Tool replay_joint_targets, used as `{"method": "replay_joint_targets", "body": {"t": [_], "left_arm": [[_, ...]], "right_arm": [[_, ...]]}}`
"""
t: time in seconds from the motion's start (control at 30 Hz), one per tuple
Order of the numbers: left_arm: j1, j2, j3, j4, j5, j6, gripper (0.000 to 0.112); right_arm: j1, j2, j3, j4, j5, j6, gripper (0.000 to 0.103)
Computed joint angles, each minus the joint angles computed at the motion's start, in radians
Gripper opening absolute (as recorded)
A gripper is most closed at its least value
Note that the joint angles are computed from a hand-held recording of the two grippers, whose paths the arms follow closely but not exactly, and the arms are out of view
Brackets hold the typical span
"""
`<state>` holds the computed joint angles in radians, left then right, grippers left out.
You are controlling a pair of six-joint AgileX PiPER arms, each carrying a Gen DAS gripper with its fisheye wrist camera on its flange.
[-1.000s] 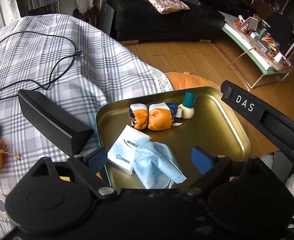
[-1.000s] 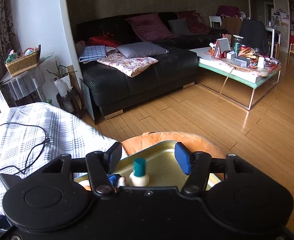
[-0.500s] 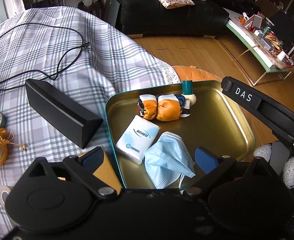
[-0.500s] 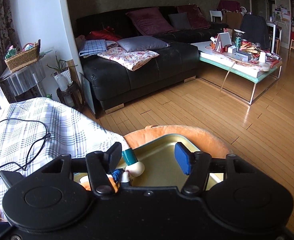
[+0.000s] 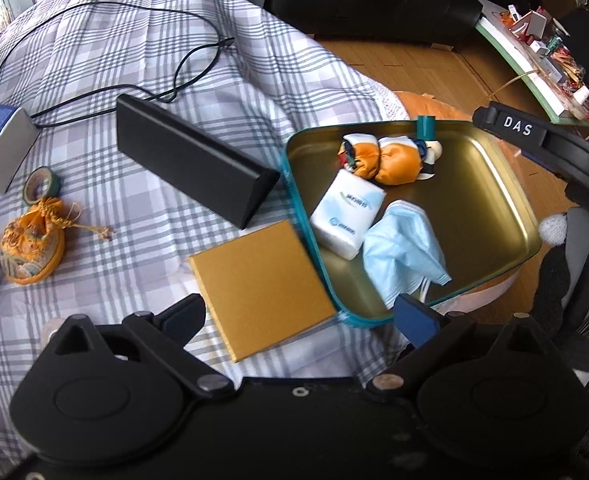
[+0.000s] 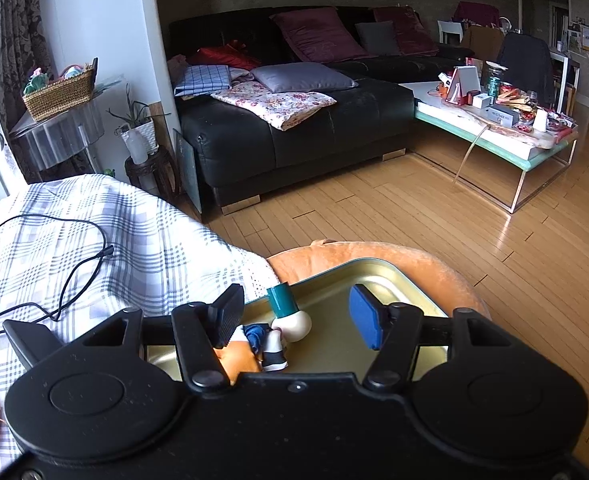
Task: Organize soft objects
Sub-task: 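Withdraw both tools from the tray back over the bed items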
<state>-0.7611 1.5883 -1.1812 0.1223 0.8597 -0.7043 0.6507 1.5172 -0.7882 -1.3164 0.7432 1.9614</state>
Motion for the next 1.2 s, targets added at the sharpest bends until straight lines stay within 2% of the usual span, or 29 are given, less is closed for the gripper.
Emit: {"method": "replay_joint_targets", "body": {"t": [0.33,0.5,0.67,0.77,0.9,1.1,1.2], "left_arm": [[0.187,-0.161,0.186,0.008,0.072,0.086,0.101],[0.322,-0.219,0.218,0.02,0.12,0.157,0.101],[0.443,-0.262,0.213,0.069,0.154,0.217,0.101],[0.536,-0.283,0.202,0.078,0.154,0.268,0.101],[0.701,-0.283,0.16,0.023,0.147,0.373,0.101],[0.892,-0.277,0.113,-0.002,0.104,0.488,0.102],[0.937,-0.258,0.101,0.02,0.09,0.505,0.102]], "right_arm": [[0.069,0.076,-0.071,0.016,0.001,-0.065,0.057],[0.123,0.113,-0.103,-0.016,-0.003,-0.078,0.057],[0.179,0.14,-0.124,-0.092,-0.052,-0.077,0.057],[0.201,0.158,-0.137,-0.128,-0.095,-0.081,0.057],[0.213,0.183,-0.166,-0.133,-0.164,-0.11,0.057],[0.25,0.241,-0.223,-0.123,-0.184,-0.158,0.057],[0.264,0.27,-0.254,-0.098,-0.189,-0.199,0.057]]}}
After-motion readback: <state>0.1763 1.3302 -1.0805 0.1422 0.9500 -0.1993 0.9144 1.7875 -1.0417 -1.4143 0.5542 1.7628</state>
